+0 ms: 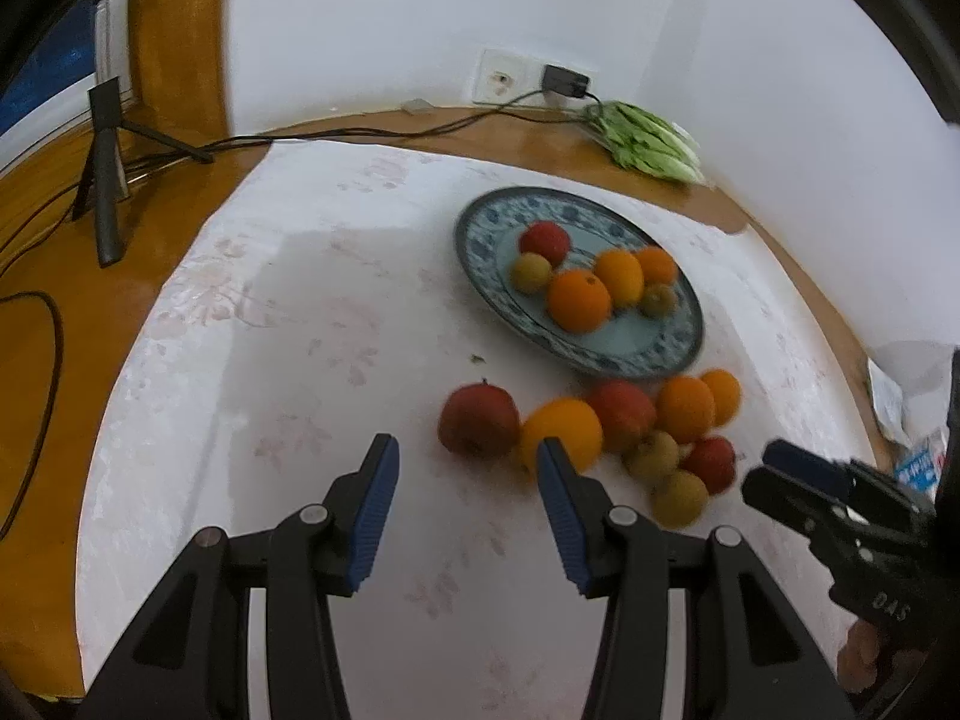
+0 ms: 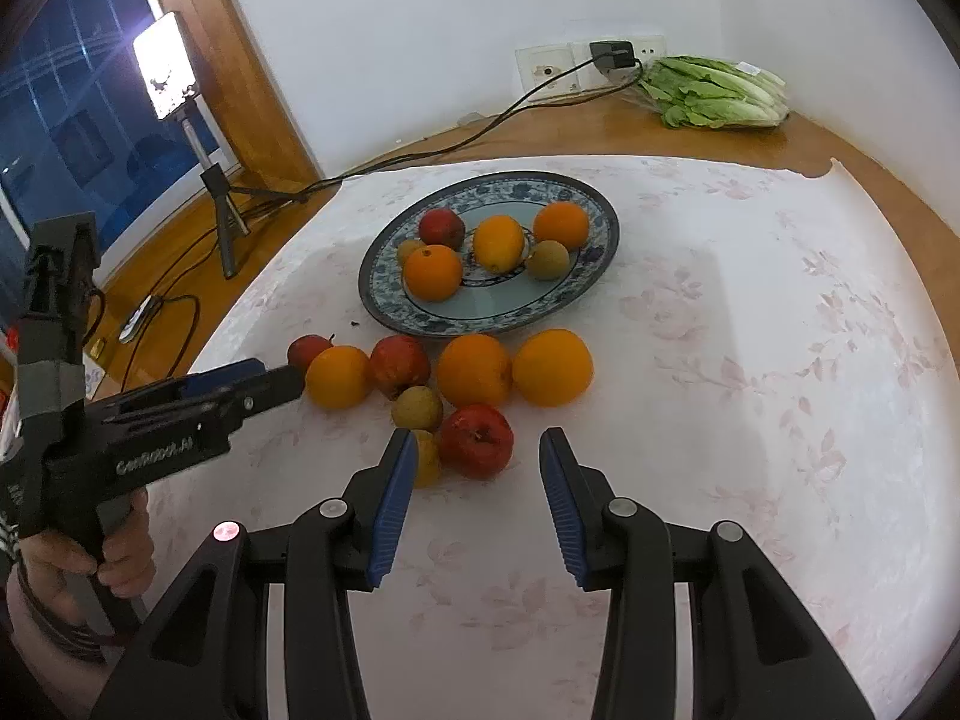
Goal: Organize fruits
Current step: 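Move both open tools back toward the remaining fruit pile, then grasp a red apple with the left tool while the right tool grasps a large orange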
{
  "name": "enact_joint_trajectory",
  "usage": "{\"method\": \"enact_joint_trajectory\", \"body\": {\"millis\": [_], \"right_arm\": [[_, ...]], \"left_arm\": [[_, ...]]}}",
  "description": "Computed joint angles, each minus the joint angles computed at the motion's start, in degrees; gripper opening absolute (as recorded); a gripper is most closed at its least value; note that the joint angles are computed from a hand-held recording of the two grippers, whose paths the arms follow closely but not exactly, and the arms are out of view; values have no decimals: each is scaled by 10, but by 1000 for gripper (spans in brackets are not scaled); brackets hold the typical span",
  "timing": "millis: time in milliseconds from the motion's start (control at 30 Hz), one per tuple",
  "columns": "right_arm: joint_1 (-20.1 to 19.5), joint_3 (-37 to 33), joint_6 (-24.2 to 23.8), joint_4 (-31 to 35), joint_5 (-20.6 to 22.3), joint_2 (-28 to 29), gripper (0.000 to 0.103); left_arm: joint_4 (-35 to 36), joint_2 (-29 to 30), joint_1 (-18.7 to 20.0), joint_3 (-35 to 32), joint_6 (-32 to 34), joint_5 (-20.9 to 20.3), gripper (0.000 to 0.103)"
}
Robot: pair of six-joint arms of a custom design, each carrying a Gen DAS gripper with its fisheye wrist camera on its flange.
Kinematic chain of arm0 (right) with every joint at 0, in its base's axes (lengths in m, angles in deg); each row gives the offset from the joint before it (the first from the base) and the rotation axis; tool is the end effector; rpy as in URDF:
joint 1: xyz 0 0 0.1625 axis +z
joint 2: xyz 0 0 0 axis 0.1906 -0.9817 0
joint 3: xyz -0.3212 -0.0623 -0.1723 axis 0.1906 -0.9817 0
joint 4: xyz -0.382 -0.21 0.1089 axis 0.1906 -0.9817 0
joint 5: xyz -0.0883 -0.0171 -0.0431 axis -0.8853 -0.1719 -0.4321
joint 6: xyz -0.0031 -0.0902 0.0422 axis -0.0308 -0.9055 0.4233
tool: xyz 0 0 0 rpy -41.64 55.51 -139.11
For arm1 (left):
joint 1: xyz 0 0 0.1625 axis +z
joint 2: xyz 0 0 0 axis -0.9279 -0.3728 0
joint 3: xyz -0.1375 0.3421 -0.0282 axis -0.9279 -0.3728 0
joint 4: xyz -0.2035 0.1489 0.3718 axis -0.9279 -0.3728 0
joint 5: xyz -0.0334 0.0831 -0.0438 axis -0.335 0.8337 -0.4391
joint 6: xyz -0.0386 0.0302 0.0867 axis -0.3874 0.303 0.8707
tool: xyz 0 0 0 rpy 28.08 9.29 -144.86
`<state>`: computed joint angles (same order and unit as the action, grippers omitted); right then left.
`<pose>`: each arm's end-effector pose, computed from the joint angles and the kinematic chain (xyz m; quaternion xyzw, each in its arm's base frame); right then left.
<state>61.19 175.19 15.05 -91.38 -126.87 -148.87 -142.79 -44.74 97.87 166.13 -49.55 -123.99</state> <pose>-0.0007 -0.3873 0.3801 0.1384 -0.9286 0.2633 0.2219 -0.4053 -0.4617 -0.0566 0.1627 0.9195 -0.2532 0.2530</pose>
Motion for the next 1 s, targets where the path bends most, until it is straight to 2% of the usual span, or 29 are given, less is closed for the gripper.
{"method": "enact_joint_trajectory", "body": {"millis": [133,400,667,867,1000], "right_arm": [[-2,-5,7,-8,-3,9,43],[-8,-11,11,-9,-3,18,43],[-9,-24,14,-26,-1,33,43],[-8,-38,22,-37,-3,59,43],[-12,-44,25,-34,1,70,43]], "left_arm": [[-7,0,6,0,0,4,46],[-26,12,15,-12,14,8,46],[-54,19,21,-14,21,1,45],[-70,22,26,-17,24,-16,39],[-78,22,30,-17,22,-25,39]]}}
